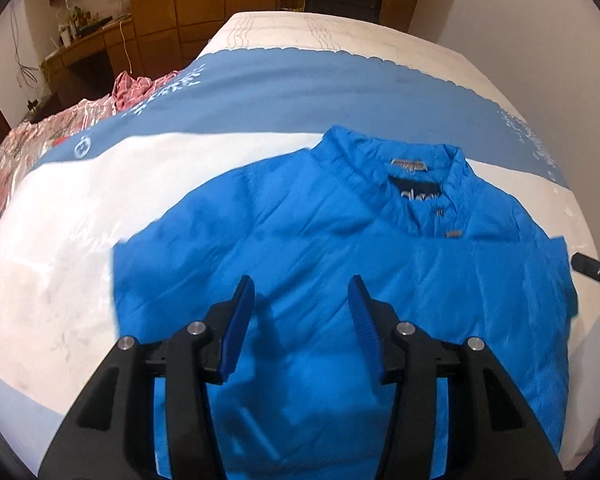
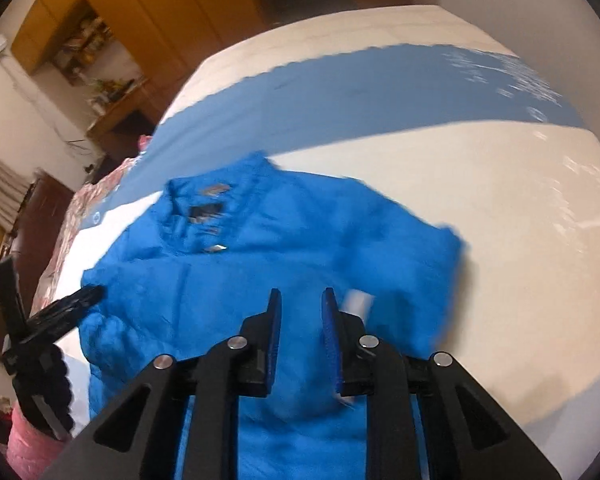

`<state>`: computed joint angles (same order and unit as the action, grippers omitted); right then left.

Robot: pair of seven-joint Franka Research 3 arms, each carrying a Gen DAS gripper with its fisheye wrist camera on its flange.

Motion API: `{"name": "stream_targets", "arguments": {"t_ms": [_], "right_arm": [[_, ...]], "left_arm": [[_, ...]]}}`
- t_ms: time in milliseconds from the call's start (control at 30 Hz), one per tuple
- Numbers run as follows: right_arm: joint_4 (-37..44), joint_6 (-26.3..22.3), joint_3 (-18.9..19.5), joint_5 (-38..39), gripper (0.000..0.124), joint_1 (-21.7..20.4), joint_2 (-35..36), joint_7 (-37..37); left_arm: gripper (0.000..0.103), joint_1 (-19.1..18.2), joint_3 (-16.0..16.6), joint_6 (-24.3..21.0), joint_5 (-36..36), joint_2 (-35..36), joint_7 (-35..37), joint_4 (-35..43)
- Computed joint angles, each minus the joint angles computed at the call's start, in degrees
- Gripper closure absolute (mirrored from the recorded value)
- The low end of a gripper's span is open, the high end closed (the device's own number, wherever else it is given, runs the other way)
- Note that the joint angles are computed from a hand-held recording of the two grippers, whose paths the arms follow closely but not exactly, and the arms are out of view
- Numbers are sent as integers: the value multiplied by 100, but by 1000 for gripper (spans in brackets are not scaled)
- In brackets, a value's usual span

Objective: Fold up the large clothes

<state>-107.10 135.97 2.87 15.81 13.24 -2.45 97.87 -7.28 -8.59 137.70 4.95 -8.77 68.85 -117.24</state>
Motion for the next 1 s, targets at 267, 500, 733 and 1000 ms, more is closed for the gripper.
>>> {"name": "stream_targets", "arguments": {"t_ms": [267,500,733,1000], "right_arm": [[31,519,94,-553,107,268,712,582],[172,294,54,-267,113,217,824,234],[-813,691,120,445,107,245,-417,-503],[-1408,669,260,189,109,320,-750,-315]], "left_arm": [[54,-9,-115,46,509,607,-461,266],[55,-55,-160,-224,927,837,-521,524],[55,-160,-184,316,1075,-464,-523,-482],[54,-280,-223,256,953,-893,-543,-1324]]}}
